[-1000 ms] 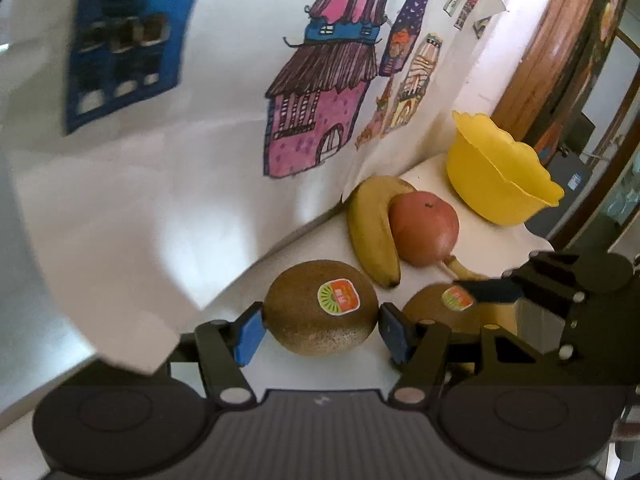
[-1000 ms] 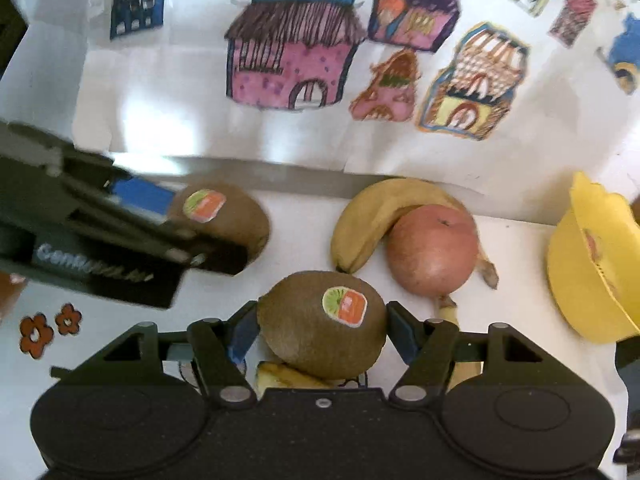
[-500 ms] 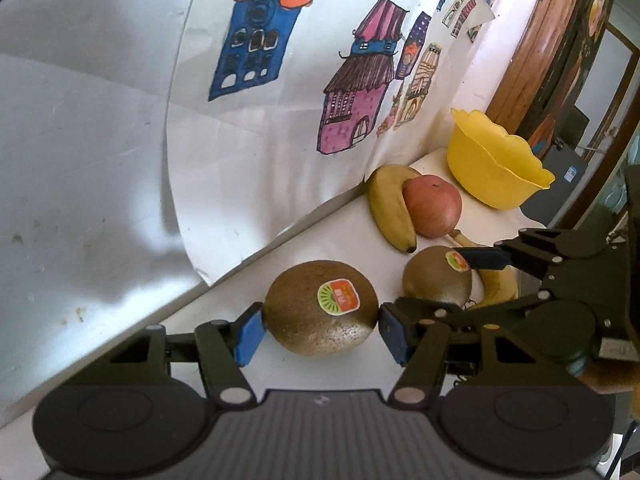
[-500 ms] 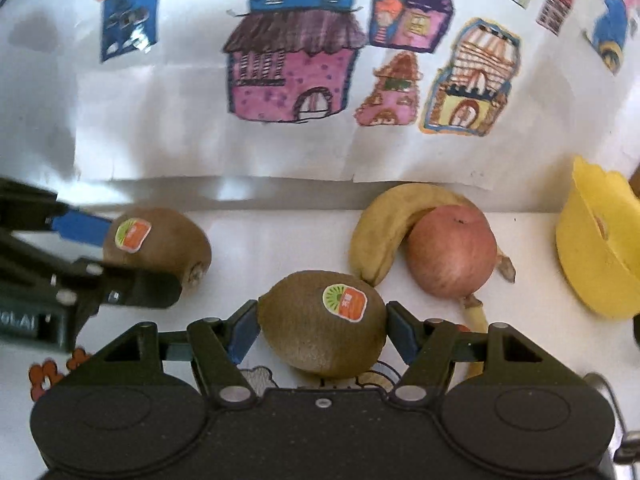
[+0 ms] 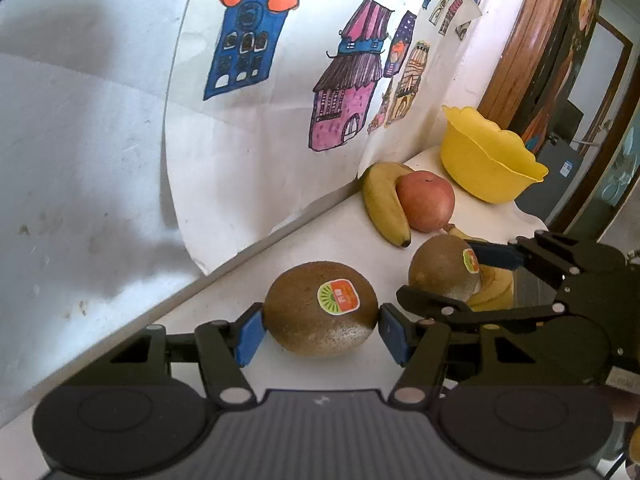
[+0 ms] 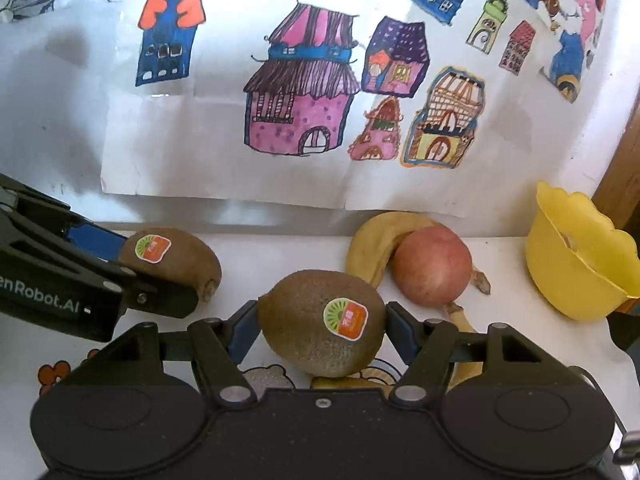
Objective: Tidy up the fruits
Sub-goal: 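Carry both kiwis onto the metal tray and open both tools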
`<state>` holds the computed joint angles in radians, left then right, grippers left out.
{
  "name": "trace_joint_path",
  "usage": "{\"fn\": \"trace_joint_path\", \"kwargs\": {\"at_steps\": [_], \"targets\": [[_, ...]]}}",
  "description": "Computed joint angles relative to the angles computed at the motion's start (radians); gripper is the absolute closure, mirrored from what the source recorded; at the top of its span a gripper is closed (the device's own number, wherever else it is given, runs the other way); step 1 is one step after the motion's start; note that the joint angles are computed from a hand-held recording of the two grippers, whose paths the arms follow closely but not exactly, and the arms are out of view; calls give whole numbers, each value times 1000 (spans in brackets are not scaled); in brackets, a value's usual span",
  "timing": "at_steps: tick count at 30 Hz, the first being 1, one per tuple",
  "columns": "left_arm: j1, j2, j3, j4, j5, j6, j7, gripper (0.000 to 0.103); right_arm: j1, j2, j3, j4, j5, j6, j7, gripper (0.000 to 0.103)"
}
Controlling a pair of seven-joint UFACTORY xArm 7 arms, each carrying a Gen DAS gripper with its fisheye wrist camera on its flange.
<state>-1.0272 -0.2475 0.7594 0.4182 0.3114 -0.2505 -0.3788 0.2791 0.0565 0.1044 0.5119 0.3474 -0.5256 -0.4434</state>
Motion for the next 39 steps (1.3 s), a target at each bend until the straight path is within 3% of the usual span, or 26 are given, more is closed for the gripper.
{"fn": "trace_joint_path", "kwargs": {"at_steps": [4,9,17,21,25,28,31,36,39], "targets": [[48,1,-55,-5,-8,-1,-6,38,19,6,6,-14,62,-69,-35,34],[99,9,-104,-6,28,-20,-39,38,16,5,9,-49,56,-142,11,34],[272,28,-301,12,50,-49,-79,38,-20,-82,11,-132,42,-226,58,34],[338,34,-393,31,56,-63,-103,38,-48,-162,22,-179,58,-228,34,34],[359,53,-448,72,92,-73,-155,38,-91,-244,40,-231,95,-218,-4,34],[414,73,-547,89,69,-102,-154,38,-132,-306,49,-277,124,-203,-27,34],[432,97,-601,112,79,-118,-189,38,-177,-361,64,-318,147,-182,-55,34],[466,156,-716,158,72,-146,-180,38,-237,-425,46,-397,104,-181,-19,34],[478,195,-756,197,128,-153,-215,38,-264,-430,22,-431,50,-193,25,34]]}}
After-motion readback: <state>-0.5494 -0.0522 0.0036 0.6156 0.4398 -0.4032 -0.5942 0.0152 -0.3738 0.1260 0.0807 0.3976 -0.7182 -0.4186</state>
